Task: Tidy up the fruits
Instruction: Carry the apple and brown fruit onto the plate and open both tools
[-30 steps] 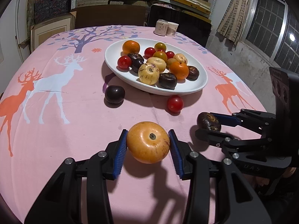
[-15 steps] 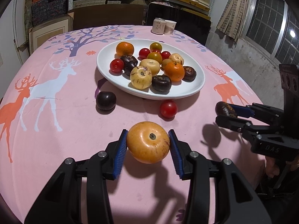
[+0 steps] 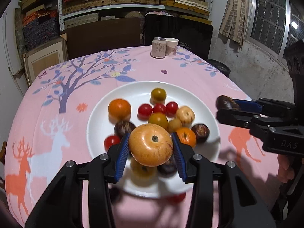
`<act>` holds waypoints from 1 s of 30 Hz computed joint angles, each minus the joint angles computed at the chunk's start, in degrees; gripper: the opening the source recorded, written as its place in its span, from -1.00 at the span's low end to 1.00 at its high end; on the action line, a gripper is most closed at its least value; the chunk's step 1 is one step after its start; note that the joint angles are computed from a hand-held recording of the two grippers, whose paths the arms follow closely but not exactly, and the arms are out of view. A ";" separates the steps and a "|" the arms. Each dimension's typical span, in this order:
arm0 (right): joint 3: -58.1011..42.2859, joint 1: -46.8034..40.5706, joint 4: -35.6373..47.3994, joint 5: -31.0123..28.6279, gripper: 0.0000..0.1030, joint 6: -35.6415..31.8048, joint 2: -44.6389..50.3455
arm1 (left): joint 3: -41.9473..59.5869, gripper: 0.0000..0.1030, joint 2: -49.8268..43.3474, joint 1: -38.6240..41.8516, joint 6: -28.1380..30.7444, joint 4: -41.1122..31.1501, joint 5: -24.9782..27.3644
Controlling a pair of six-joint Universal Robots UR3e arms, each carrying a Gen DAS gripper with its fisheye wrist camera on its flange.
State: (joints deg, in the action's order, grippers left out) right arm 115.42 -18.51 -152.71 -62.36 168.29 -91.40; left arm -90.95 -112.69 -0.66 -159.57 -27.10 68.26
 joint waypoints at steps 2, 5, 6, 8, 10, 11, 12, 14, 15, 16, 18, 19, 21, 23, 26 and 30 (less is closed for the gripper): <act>-6.37 1.94 -0.76 -1.81 -0.12 2.04 7.20 | 7.78 -0.17 -5.73 -1.39 -1.53 -2.71 1.38; -12.81 4.06 -1.14 -4.04 -0.12 3.92 14.62 | 17.11 -0.17 -12.89 -2.65 -3.37 -5.97 3.31; -14.82 4.82 -1.42 -5.02 -0.12 4.63 17.06 | 19.56 -0.17 -14.66 -2.75 -3.67 -7.23 3.33; -17.06 5.70 -1.96 -6.03 -0.12 5.35 19.99 | 22.77 -0.17 -17.29 -3.04 -4.16 -8.48 3.91; -18.20 6.45 -2.55 -6.56 -0.09 5.17 21.64 | 25.11 -0.12 -19.20 -3.33 -4.21 -9.15 4.78; -18.12 6.64 -3.25 -6.58 -0.08 5.09 21.92 | 25.21 0.14 -19.50 -3.36 -4.60 -8.70 5.25; -17.71 6.53 -3.93 -6.21 -0.08 5.13 21.78 | 24.66 0.28 -19.43 -3.29 -5.28 -7.44 5.79; -16.28 6.26 -5.15 -5.97 -0.05 5.30 20.62 | 21.70 0.40 -17.81 -2.64 -5.91 -4.38 5.34; -15.30 6.00 -5.55 -5.84 -0.05 5.20 19.62 | 20.76 0.40 -17.02 -2.38 -5.74 -4.04 5.01; -14.24 5.61 -5.72 -5.35 -0.05 5.14 18.57 | 19.18 0.40 -15.88 -2.18 -5.64 -3.35 4.81; -10.90 4.66 -6.24 -4.48 -0.05 5.31 15.41 | 14.92 0.41 -13.11 -1.62 -5.25 -1.16 4.31; -9.50 4.24 -6.58 -4.03 -0.05 5.38 14.15 | 12.38 0.43 -11.54 -1.31 -4.96 0.12 4.13; -4.85 3.11 -7.52 -2.96 -0.05 5.02 10.24 | 5.11 0.62 -7.61 -0.23 -5.04 5.05 3.52; 0.30 2.21 -8.78 -2.49 -0.02 4.37 6.29 | -2.41 0.76 -3.78 1.18 -5.26 10.04 2.38; 8.04 0.28 -10.03 -1.19 0.08 4.81 0.57 | -12.23 0.76 1.84 3.25 -3.02 14.12 1.30; 19.76 -0.76 -13.06 -0.08 0.18 4.46 -8.12 | -26.95 0.80 10.26 8.10 3.06 21.55 -0.51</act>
State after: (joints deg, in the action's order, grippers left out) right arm 135.18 -19.27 -165.77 -62.44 172.75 -99.52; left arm -117.90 -102.43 7.45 -156.52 -5.55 67.75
